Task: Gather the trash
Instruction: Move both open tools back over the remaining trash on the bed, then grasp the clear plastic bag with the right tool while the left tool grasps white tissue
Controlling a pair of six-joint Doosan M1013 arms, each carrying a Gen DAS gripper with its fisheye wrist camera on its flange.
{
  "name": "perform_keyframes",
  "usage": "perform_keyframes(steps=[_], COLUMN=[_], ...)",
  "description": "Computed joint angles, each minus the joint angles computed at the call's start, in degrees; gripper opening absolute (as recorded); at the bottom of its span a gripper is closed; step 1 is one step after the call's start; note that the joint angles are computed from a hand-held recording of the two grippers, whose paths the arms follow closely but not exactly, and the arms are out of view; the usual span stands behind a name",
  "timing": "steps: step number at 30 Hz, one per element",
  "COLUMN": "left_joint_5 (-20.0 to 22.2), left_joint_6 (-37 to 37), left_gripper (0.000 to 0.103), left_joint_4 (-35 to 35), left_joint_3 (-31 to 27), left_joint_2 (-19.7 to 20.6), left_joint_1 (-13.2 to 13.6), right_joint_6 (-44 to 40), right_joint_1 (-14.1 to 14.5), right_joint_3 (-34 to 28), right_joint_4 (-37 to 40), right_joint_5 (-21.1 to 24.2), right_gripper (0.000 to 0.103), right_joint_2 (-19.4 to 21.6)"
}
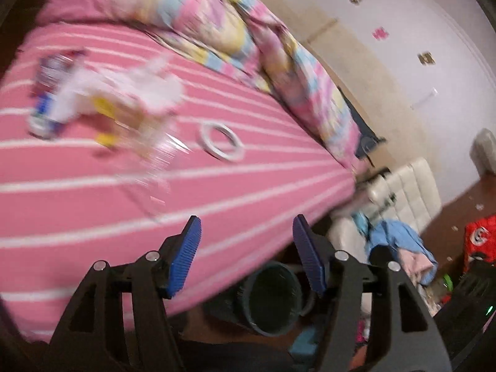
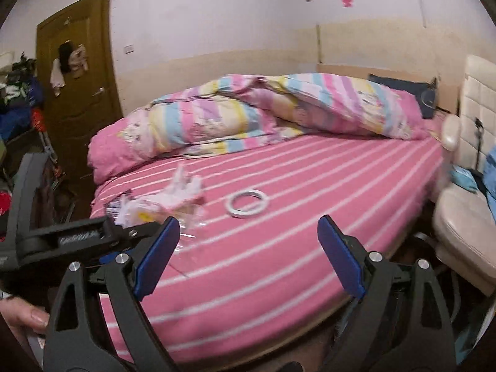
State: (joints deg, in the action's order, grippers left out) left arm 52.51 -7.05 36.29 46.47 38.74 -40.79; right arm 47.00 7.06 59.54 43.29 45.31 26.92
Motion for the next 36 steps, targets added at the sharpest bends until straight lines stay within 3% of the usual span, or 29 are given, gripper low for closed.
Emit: perform_keyframes(steps=[6, 10, 15, 23, 27, 31, 36], left_joint_5=[2.77, 4.02, 4.14, 1.85, 3.31, 5.4, 6.14], left_joint_6=[-9.71, -11.49, -10.08, -6.1, -0.93, 4.79, 8.57], left_gripper=[0.06, 0.06, 0.06, 0.059, 0.058, 0.05, 0.042], left_joint_4=[7.15, 7.17, 7.39, 5.43, 3.6, 1.4, -0.09], left_joint_3=[13.24, 17.98, 21.0, 21.5, 19.07, 16.39, 14.39], left_joint_2=[-6.92, -9.03, -10.26, -9.72, -8.07, -6.27, -4.8], left_joint_1=[0.26, 1.35, 2.92, 6.97, 8.44, 9.54, 10.49], right_joint_6=[-3.44, -6.62, -4.62, 5.98, 11.78, 16.7, 22.38], right_joint_1=[4.14, 5.67, 7.2, 8.25, 8.91, 8.9, 8.93], right_joint_3=[-0.87, -1.84, -4.79, -15.44, -21.65, -26.13, -33.27], right_joint_4=[2.46, 3.1, -0.38, -5.36, -9.28, -9.99, -10.59], right_joint_5=[2.04, 3.3, 5.86, 15.17, 19.6, 23.89, 30.57], right_gripper=[0.089, 0.089, 0.089, 0.089, 0.088, 0.088, 0.078], right_joint_2=[1.39, 3.31, 6.6, 13.72, 17.53, 20.33, 24.63])
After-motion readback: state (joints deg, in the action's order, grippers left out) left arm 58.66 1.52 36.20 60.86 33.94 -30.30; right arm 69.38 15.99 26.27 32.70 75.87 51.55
